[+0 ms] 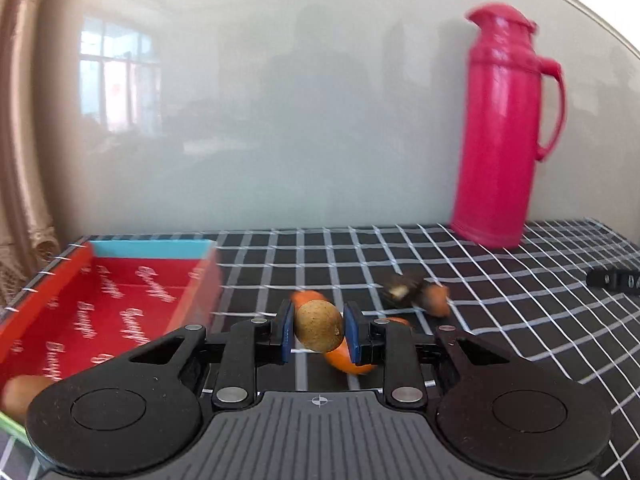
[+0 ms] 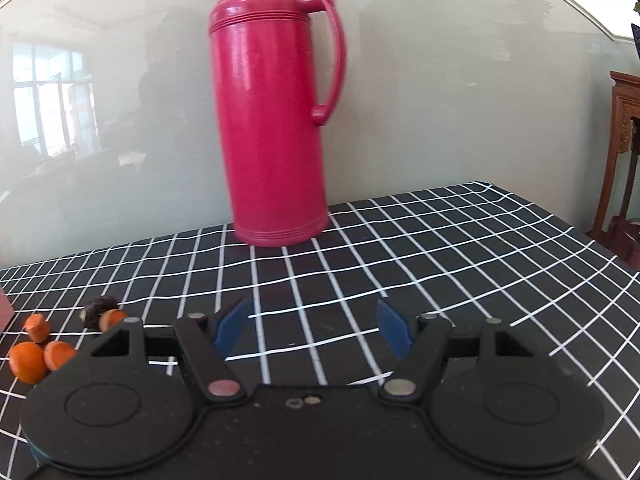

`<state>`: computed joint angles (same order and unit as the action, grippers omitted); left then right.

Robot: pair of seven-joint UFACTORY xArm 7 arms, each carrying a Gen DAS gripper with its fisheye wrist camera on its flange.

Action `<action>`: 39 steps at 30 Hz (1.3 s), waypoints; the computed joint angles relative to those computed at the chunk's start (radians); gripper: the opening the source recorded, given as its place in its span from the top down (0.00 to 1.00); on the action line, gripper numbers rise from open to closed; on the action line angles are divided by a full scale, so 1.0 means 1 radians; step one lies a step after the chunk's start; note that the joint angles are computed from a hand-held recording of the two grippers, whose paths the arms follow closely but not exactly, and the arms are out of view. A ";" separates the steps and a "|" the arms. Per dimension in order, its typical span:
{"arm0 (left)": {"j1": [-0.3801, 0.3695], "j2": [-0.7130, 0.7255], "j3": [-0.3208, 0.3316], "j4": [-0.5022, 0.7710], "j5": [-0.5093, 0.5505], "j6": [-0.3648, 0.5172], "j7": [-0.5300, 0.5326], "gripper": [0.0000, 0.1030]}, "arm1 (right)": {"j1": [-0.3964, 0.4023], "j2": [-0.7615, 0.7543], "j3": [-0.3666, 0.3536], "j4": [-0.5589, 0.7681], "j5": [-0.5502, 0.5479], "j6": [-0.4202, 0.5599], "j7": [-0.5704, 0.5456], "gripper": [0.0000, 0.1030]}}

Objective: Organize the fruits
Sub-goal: 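Lift the tan nut with the left gripper into the red box and release, then move the right gripper to another dark chestnut and close on it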

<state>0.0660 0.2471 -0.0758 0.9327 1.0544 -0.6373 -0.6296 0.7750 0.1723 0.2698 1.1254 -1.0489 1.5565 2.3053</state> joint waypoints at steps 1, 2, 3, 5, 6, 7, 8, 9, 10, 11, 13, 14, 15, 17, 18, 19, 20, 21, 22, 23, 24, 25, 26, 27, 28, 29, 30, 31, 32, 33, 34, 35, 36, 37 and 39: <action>0.010 0.002 0.004 0.009 0.009 -0.002 -0.012 0.74 | 0.000 0.011 -0.001 0.012 -0.007 -0.002 -0.006 0.31; 0.022 0.006 0.010 0.021 0.018 -0.004 -0.027 0.74 | 0.001 0.024 -0.003 0.026 -0.011 -0.004 -0.013 0.31; 0.032 0.011 0.015 0.033 0.025 -0.005 -0.039 0.74 | 0.003 0.034 -0.006 0.037 -0.016 -0.009 -0.019 0.31; 0.051 0.024 0.025 0.055 0.035 -0.004 -0.059 0.74 | 0.007 0.056 -0.015 0.062 -0.028 -0.022 -0.030 0.31; 0.062 0.032 0.030 0.067 0.044 -0.002 -0.070 0.74 | 0.009 0.068 -0.019 0.078 -0.034 -0.027 -0.041 0.31; 0.074 0.042 0.037 0.081 0.045 -0.001 -0.076 0.74 | 0.013 0.081 -0.025 0.096 -0.041 -0.033 -0.050 0.31; 0.083 0.051 0.040 0.094 0.050 0.004 -0.082 0.74 | 0.017 0.095 -0.031 0.113 -0.051 -0.039 -0.058 0.31; 0.094 0.062 0.045 0.110 0.054 0.011 -0.085 0.74 | 0.021 0.104 -0.037 0.126 -0.057 -0.046 -0.065 0.31; 0.103 0.072 0.049 0.121 0.052 0.015 -0.083 0.74 | 0.024 0.117 -0.044 0.144 -0.065 -0.053 -0.074 0.31; 0.115 0.085 0.051 0.138 0.054 0.023 -0.087 0.74 | 0.029 0.129 -0.050 0.160 -0.073 -0.061 -0.081 0.31; 0.131 0.108 0.054 0.161 0.039 0.040 -0.078 0.74 | 0.038 0.155 -0.064 0.196 -0.088 -0.074 -0.100 0.31; 0.145 0.123 0.051 0.182 0.043 0.053 -0.088 0.74 | 0.044 0.167 -0.070 0.212 -0.093 -0.080 -0.111 0.31; 0.158 0.133 0.046 0.195 0.044 0.064 -0.099 0.74 | 0.049 0.176 -0.076 0.225 -0.095 -0.086 -0.121 0.31; 0.203 0.164 0.020 0.258 0.122 0.101 -0.194 0.74 | 0.060 0.191 -0.087 0.247 -0.098 -0.092 -0.142 0.31; 0.215 0.177 0.015 0.282 0.150 0.117 -0.228 0.74 | 0.066 0.197 -0.092 0.256 -0.098 -0.091 -0.151 0.31; 0.217 0.182 0.016 0.289 0.154 0.125 -0.237 0.74 | 0.071 0.200 -0.096 0.260 -0.097 -0.091 -0.155 0.30; 0.215 0.186 0.024 0.285 0.124 0.122 -0.221 0.74 | 0.076 0.201 -0.100 0.261 -0.097 -0.089 -0.156 0.30; 0.225 0.187 0.017 0.288 0.134 0.122 -0.234 0.74 | 0.079 0.200 -0.104 0.260 -0.096 -0.087 -0.157 0.28; 0.233 0.189 0.014 0.289 0.137 0.112 -0.240 0.74 | 0.081 0.198 -0.106 0.259 -0.093 -0.085 -0.158 0.28; 0.233 0.188 0.017 0.286 0.128 0.105 -0.235 0.74 | 0.082 0.197 -0.107 0.258 -0.090 -0.085 -0.157 0.28; 0.234 0.187 0.016 0.287 0.131 0.105 -0.240 0.71 | 0.084 0.196 -0.107 0.256 -0.089 -0.084 -0.156 0.28; 0.235 0.189 0.015 0.289 0.137 0.103 -0.247 0.66 | 0.083 0.196 -0.108 0.255 -0.087 -0.085 -0.157 0.28; 0.235 0.186 0.018 0.283 0.132 0.094 -0.247 0.47 | 0.083 0.197 -0.108 0.256 -0.084 -0.087 -0.159 0.28; 0.224 0.175 0.029 0.257 0.090 0.083 -0.213 0.31 | 0.082 0.197 -0.108 0.256 -0.083 -0.090 -0.163 0.28; 0.211 0.165 0.039 0.231 0.039 0.068 -0.169 0.28 | 0.082 0.197 -0.109 0.254 -0.085 -0.093 -0.165 0.28; 0.199 0.155 0.046 0.206 -0.013 0.054 -0.119 0.27 | 0.083 0.198 -0.110 0.257 -0.086 -0.092 -0.169 0.28; 0.199 0.143 0.043 0.189 -0.028 0.046 -0.101 0.26 | 0.084 0.200 -0.110 0.259 -0.086 -0.090 -0.172 0.28; 0.200 0.137 0.040 0.177 -0.041 0.036 -0.085 0.25 | 0.085 0.200 -0.110 0.259 -0.086 -0.088 -0.173 0.28; 0.192 0.128 0.043 0.157 -0.073 0.025 -0.051 0.22 | 0.086 0.198 -0.111 0.257 -0.087 -0.087 -0.172 0.28; 0.180 0.118 0.048 0.134 -0.110 0.016 -0.010 0.18 | 0.087 0.196 -0.111 0.254 -0.087 -0.087 -0.169 0.28; 0.174 0.112 0.050 0.117 -0.138 0.007 0.023 0.16 | 0.087 0.195 -0.110 0.253 -0.085 -0.085 -0.167 0.28; 0.164 0.101 0.054 0.093 -0.175 -0.005 0.065 0.11 | 0.087 0.193 -0.109 0.250 -0.085 -0.085 -0.166 0.28; 0.158 0.090 0.054 0.073 -0.203 -0.016 0.095 0.06 | 0.088 0.191 -0.108 0.249 -0.085 -0.084 -0.165 0.28; 0.157 0.085 0.054 0.061 -0.221 -0.028 0.117 0.05 | 0.088 0.190 -0.108 0.248 -0.087 -0.084 -0.164 0.27; 0.144 0.068 0.059 0.023 -0.281 -0.060 0.177 0.00 | 0.088 0.190 -0.106 0.249 -0.087 -0.084 -0.163 0.27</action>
